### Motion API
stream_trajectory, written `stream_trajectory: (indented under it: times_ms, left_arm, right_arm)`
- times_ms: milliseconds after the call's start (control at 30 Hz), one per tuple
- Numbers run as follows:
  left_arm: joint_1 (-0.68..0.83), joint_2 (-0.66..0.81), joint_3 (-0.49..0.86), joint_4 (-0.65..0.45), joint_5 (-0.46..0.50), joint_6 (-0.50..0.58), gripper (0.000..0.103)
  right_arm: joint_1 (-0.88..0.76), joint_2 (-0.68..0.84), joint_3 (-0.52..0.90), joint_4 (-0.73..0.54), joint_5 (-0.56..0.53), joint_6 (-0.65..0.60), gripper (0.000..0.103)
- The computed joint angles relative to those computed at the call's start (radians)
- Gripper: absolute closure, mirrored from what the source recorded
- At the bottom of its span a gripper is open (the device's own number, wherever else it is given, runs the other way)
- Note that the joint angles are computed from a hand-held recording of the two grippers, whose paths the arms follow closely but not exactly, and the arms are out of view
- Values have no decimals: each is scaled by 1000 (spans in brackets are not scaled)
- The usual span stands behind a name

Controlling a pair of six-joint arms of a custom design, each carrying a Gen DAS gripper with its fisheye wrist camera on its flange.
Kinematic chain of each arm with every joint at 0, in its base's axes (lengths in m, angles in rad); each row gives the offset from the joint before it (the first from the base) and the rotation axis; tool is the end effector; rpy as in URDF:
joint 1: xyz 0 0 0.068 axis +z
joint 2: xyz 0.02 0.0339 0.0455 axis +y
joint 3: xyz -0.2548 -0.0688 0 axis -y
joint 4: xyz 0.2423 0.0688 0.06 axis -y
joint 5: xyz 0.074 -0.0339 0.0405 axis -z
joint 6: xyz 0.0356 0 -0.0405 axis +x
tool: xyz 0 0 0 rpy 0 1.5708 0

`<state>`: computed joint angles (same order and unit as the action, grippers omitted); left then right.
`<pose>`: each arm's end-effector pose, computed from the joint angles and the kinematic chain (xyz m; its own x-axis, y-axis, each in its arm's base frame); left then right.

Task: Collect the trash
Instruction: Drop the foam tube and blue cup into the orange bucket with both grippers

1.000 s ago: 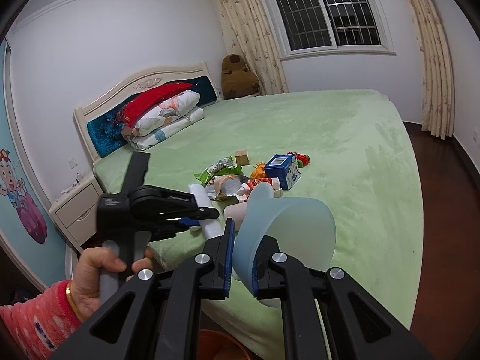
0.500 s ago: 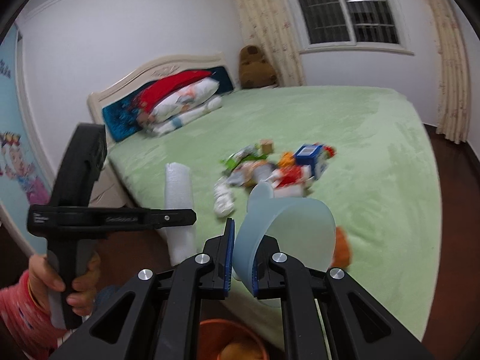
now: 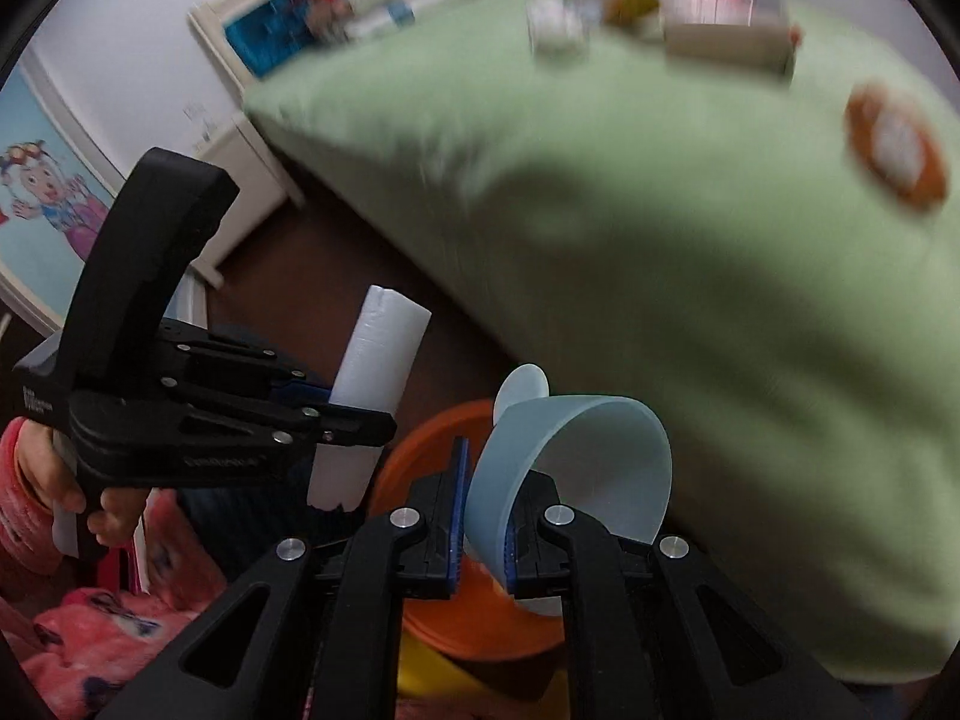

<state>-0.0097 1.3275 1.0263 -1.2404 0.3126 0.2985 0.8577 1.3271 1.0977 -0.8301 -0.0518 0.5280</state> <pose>0.2108 -0.0130 0.2384 -0.9500 0.2891 -0.1183 0.3113 0.9065 -0.2852 0.1698 0.1992 0.2686 -0.8817 -0.2503 -0.3999 -0.3793 0.8801 0.2855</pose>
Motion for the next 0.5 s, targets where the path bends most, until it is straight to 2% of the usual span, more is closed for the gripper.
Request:
stream_trajectory:
  times_ms: [133,167,233,267,300,333,500]
  left_arm:
    - [-30,95,-98,118,-52,-37,87]
    - [-32,123,-109,136,-52,-37,85]
    - [-33,145,-133,164,-79,-57,75]
    - [-30,164,-131,174,-81,-70,62]
    - [-28,164,-144,187,-75,-86,49]
    - [-15,170,-141,195,-67,-93,44]
    - [-21,143,-141,209,-82,-112,36]
  right_arm:
    - [-29,94,-61,50,-88,28,93]
    - [-34,115,-71,58,-102,34,90]
    - [-28,138,-74,50,-69,50,60]
    - [-26,136,-76,50,-54,52,41]
    - [-27,132,-76,47,-43,49,40]
    - [-28,128,-76,45,-40,46,40]
    - [-56,98,-81,31,-40,42,40]
